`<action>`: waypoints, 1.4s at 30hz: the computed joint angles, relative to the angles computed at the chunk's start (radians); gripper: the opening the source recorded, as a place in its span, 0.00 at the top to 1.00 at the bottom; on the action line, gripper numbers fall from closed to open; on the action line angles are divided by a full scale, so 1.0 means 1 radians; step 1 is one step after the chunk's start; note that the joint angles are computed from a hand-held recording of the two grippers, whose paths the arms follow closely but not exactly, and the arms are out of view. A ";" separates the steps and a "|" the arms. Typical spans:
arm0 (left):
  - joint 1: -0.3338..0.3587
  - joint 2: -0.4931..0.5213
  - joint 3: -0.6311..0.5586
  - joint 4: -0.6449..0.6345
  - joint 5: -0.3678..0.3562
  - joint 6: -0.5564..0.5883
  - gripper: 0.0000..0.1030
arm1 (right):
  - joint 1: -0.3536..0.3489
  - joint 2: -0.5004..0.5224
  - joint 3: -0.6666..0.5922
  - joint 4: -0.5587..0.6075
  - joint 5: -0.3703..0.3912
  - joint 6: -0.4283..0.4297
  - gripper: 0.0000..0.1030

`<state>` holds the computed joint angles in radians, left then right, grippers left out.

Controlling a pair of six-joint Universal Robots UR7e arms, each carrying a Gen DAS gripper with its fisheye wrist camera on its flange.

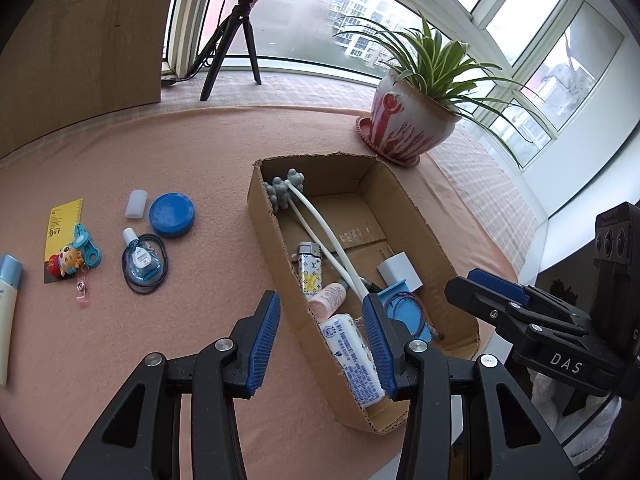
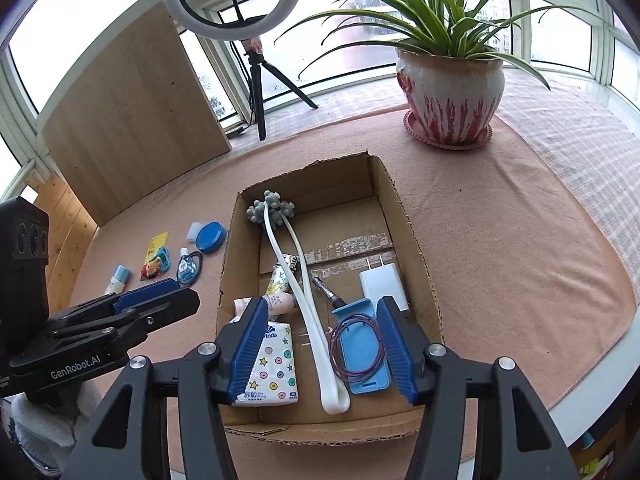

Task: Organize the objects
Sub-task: 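Carry the lotion bottle with left while right carries the hair ties, releasing both into the box, then move the right gripper to the eye-drop bottle and grasp it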

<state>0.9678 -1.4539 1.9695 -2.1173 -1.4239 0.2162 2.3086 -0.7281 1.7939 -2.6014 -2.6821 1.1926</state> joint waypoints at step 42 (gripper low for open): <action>0.320 -0.045 -0.232 0.084 0.198 0.008 0.55 | -0.296 0.402 -0.698 0.018 0.504 -0.461 0.83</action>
<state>1.2881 -1.4993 1.7370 -2.0333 -1.2263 0.2240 2.0129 -0.3259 1.0955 -2.5831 -2.1777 0.7319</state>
